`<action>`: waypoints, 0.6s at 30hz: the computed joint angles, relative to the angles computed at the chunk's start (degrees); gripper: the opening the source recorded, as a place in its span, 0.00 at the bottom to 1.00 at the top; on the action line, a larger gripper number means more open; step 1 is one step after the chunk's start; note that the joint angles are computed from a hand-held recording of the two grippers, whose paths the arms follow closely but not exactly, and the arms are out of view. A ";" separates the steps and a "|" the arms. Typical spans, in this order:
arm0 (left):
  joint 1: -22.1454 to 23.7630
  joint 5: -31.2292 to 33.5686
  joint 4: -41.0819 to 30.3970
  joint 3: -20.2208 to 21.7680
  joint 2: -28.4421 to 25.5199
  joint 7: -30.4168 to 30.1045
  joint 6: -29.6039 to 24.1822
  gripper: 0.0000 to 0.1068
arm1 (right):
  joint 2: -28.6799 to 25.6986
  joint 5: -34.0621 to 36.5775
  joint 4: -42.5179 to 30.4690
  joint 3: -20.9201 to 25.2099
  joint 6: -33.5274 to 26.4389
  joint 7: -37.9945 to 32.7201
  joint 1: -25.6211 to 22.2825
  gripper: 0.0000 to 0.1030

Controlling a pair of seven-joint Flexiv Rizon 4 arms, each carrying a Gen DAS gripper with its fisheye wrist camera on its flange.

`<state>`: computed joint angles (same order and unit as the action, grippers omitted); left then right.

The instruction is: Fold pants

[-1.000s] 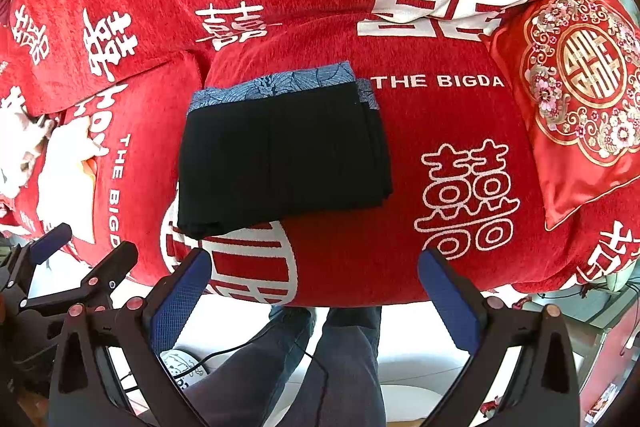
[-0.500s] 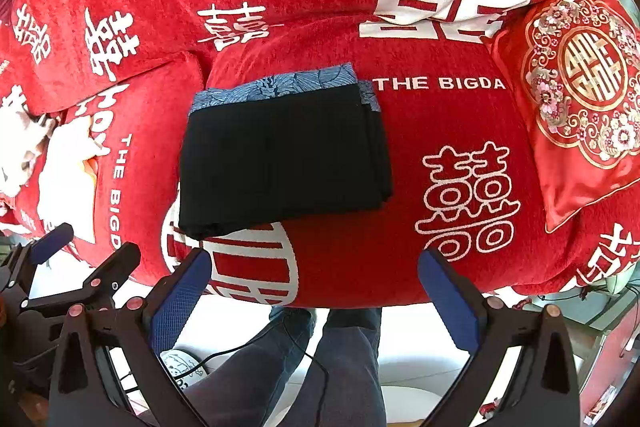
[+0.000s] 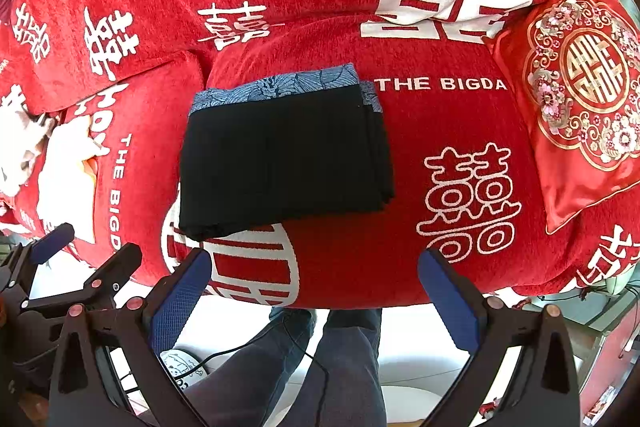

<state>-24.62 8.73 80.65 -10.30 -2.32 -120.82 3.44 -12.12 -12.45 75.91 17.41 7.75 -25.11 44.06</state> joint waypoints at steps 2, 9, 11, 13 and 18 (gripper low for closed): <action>0.02 -0.04 0.01 0.01 0.00 0.02 0.04 0.94 | -0.07 -0.02 -0.09 -0.02 -0.06 0.08 0.05 1.00; -0.05 0.04 -0.04 -0.04 -0.13 -0.11 0.03 0.94 | -0.15 -0.04 -0.19 -0.03 -0.13 0.15 0.13 1.00; -0.11 0.14 0.36 0.00 -0.03 0.00 0.43 0.94 | -0.16 -0.05 -0.19 -0.04 -0.10 0.16 0.14 1.00; -0.09 0.16 0.53 0.02 0.05 0.08 0.56 0.94 | -0.18 -0.03 -0.27 -0.05 -0.19 0.07 0.12 1.00; 0.00 0.16 0.47 -0.01 0.00 0.20 0.53 0.94 | -0.24 -0.06 -0.29 -0.06 -0.17 0.26 0.19 1.00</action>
